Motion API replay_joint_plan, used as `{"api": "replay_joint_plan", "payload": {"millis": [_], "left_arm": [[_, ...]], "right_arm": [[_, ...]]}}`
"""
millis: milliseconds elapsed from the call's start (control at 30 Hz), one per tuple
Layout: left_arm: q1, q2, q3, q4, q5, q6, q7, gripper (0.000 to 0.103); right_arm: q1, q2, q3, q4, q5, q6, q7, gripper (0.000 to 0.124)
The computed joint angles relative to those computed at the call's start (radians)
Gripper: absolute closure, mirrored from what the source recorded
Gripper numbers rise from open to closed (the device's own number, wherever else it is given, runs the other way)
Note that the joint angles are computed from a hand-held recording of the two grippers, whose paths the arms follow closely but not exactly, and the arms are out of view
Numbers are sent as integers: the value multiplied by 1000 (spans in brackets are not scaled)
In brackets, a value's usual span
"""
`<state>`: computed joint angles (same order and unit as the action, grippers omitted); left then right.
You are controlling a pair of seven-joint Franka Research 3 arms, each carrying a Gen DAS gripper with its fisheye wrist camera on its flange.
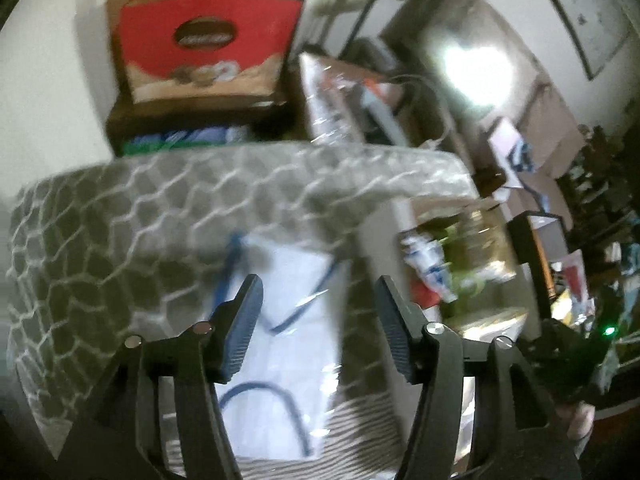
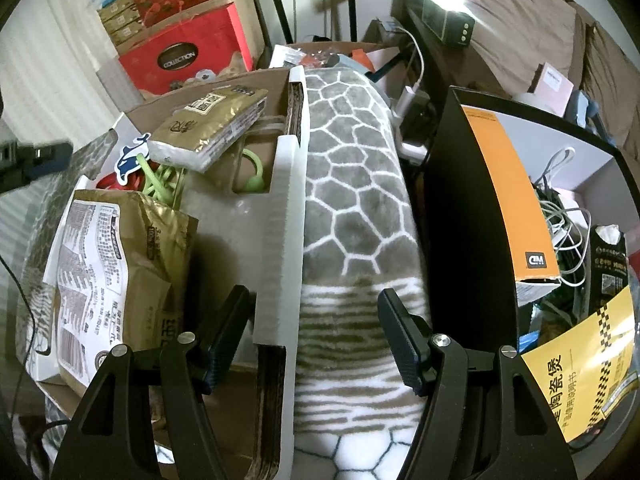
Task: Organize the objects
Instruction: 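Carry the whale figure into the box and open the left tool, then grasp the white face mask with blue trim with the left tool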
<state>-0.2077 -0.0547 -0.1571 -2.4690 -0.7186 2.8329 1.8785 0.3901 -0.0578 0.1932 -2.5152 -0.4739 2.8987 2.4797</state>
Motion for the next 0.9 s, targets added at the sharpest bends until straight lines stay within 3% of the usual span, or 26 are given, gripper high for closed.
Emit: {"api": "replay_joint_plan", "payload": {"millis": [200,400,667,900], "left_arm": [[30,-4,28,-44,-45,-34,49,43],[46,-10,28,-66,24,-39,6,41],[53,20,-2,-86,249,9,-164,40],[53,14,-14,-112,516,54,-369,40]], "right_arm": [[4,7,1,7,-7,-1,5,56],[15,18,-2,21,-12,-12,9,56],[23,22,-14,24,-16,-18,10,56],[20,21,-17,22,-7,-19,-3,56]]}}
